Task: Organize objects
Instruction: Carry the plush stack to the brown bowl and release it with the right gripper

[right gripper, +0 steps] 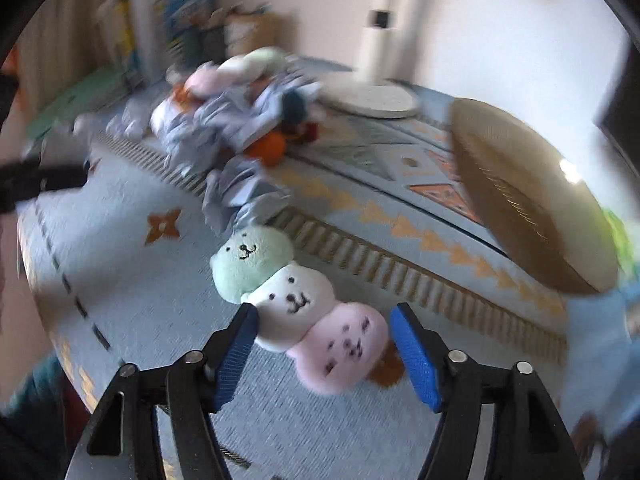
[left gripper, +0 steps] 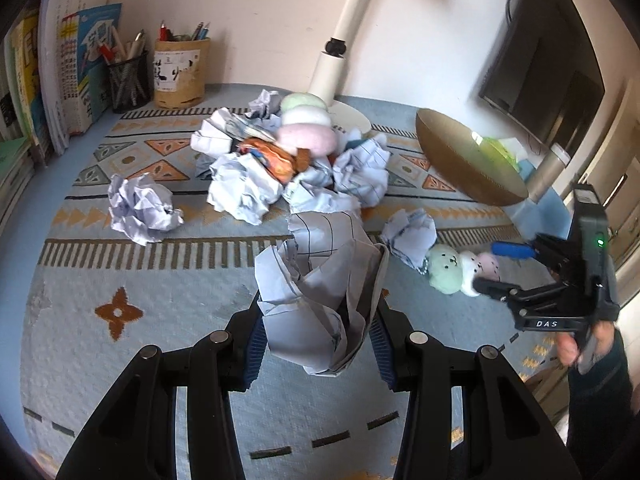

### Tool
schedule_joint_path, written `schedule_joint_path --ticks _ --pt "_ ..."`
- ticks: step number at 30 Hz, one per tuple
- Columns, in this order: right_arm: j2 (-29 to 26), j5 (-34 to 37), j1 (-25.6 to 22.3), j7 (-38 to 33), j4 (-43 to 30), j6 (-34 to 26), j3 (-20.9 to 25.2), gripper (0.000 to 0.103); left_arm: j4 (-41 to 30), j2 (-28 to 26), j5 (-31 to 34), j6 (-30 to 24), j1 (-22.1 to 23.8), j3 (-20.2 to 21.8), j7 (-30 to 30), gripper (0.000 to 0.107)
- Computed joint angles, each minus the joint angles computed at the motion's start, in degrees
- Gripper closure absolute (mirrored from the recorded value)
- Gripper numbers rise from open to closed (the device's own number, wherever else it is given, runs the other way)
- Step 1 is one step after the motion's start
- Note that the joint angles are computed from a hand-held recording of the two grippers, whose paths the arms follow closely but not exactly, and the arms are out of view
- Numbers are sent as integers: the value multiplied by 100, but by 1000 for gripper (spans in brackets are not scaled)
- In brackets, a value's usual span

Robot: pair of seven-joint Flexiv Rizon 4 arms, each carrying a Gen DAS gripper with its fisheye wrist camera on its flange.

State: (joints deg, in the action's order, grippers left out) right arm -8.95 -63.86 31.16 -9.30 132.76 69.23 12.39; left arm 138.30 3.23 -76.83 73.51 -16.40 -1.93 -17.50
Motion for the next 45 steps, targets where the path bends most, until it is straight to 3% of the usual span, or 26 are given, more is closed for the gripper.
schedule_joint_path --ticks 4,6,7,10,14,17,21,25,28,31,37,38,39,40,41,42,43,45 --pt "-215 -349 -246 -66 49 890 -242 30 4 -41 165 60 -24 -30 -154 64" --pt "-224 -906 -262 492 83 1245 -451 32 -10 -74 255 61 -19 -33 -250 64" --pt "-154 -1305 -201 872 106 1190 -524 33 -5 -80 290 73 -25 -40 -297 64" --pt "-80 -1451 -168 1317 138 742 -253 36 3 -98 366 53 -48 -55 -368 64" --pt "19 -1373 51 1930 210 101 64 52 -37 -137 355 -111 -85 -92 -397 64" --pt "158 -1732 -9 2709 300 222 61 53 -43 -151 434 -63 -154 -151 -450 64" --pt "790 -1563 -93 2973 480 -260 244 53 -178 -119 462 -8 -272 -218 -479 64" --pt "1892 -1232 -525 3170 751 -858 365 53 -766 -299 213 30 -421 -381 -453 64" --pt "2298 -876 -885 3293 822 -1399 425 53 -1428 -707 89 46 -515 -593 -561 64" --pt "2375 -1189 -1415 3792 912 -858 111 53 -2119 -1309 520 148 -566 -817 -1032 64" --pt "2013 -1206 -1948 3785 642 -678 -65 52 -3276 -2287 1770 336 -512 -1238 -2007 64" --pt "1959 -1168 -1997 3725 610 -588 -104 47 -3462 -2446 2046 405 -543 -1234 -2246 62" --pt "2003 -1114 -2069 3629 650 -482 -150 33 -3580 -2553 2180 473 -533 -1276 -2370 56" --pt "1954 -1159 -2146 3681 621 -484 -167 29 -3729 -2688 2332 531 -528 -1315 -2484 54" --pt "2060 -1088 -2189 3617 696 -491 -146 26 -3869 -2816 2542 576 -551 -1297 -2661 44" --pt "2041 -1070 -2229 3580 703 -484 -140 26 -3966 -2898 2815 571 -606 -1193 -2924 27" --pt "2049 -990 -2247 3544 737 -487 -120 26 -4018 -2958 3038 563 -585 -1174 -3148 23" --pt "2100 -975 -2297 3591 837 -374 -98 26 -3806 -2874 2753 538 -236 -1595 -2867 22"
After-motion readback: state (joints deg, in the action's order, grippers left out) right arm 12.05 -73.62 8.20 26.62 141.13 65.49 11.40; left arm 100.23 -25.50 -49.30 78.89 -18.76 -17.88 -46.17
